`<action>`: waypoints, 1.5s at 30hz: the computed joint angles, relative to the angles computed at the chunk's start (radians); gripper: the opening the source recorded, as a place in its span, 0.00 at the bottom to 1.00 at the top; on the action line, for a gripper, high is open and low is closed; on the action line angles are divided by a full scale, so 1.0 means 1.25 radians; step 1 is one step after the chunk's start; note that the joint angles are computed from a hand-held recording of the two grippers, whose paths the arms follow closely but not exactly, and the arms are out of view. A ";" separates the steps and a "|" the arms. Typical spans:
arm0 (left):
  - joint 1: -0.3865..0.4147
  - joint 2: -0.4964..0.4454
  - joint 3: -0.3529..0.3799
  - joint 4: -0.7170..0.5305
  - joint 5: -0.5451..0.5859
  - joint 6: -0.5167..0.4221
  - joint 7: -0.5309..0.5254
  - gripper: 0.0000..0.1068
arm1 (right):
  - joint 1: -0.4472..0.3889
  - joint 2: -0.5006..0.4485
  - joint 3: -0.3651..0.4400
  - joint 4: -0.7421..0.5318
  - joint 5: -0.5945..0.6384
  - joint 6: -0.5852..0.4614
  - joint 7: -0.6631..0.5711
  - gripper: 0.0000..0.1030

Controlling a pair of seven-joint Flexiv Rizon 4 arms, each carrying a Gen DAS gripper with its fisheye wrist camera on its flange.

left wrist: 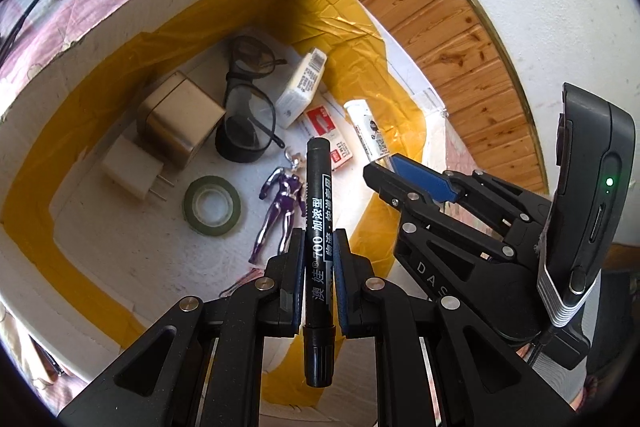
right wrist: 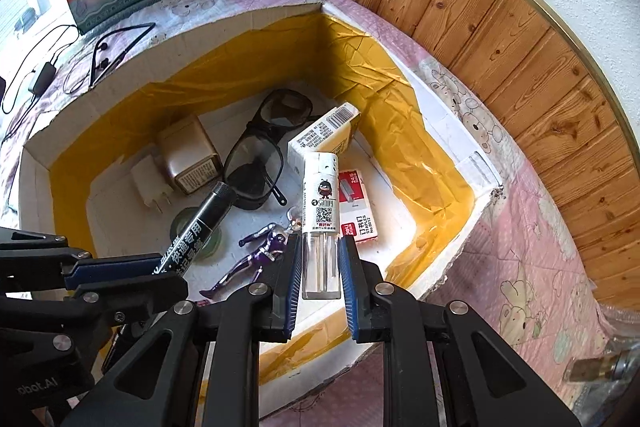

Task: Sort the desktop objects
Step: 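Open the left tool to drop the marker while the right tool releases the bottle, then raise both open tools away from the box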

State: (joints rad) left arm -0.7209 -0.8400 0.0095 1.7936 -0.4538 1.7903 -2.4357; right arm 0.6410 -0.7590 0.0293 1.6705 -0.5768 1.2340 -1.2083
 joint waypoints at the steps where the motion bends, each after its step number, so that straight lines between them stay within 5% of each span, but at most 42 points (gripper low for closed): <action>1: 0.005 -0.001 -0.007 -0.001 0.002 -0.001 0.000 0.12 | 0.004 -0.002 -0.005 -0.003 -0.006 -0.007 -0.003 0.20; 6: -0.017 -0.001 0.021 -0.008 -0.007 -0.023 -0.013 0.12 | -0.001 -0.013 0.004 -0.022 -0.008 -0.044 -0.032 0.20; 15: 0.044 -0.018 -0.054 -0.042 0.037 -0.047 0.000 0.12 | -0.012 -0.022 0.023 -0.048 0.007 -0.105 -0.087 0.20; 21: 0.071 -0.019 -0.088 -0.045 0.056 -0.061 -0.001 0.28 | -0.013 -0.009 0.016 -0.033 0.010 -0.089 -0.078 0.21; 25: 0.022 -0.008 -0.030 -0.055 0.056 -0.099 -0.017 0.31 | -0.019 0.007 0.018 -0.015 0.014 -0.076 -0.073 0.21; 37: -0.204 0.028 0.269 -0.098 0.179 -0.311 -0.201 0.41 | -0.032 0.059 0.038 0.051 0.022 -0.032 -0.079 0.21; 45: -0.268 0.048 0.349 -0.125 0.291 -0.423 -0.311 0.41 | -0.031 0.105 0.050 0.121 0.019 0.008 -0.084 0.28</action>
State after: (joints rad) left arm -1.0560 -0.7800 0.4461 1.6375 -0.0897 1.2610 -2.8249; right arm 0.6019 -0.6272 0.0921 1.8211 -0.5526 1.2435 -1.3136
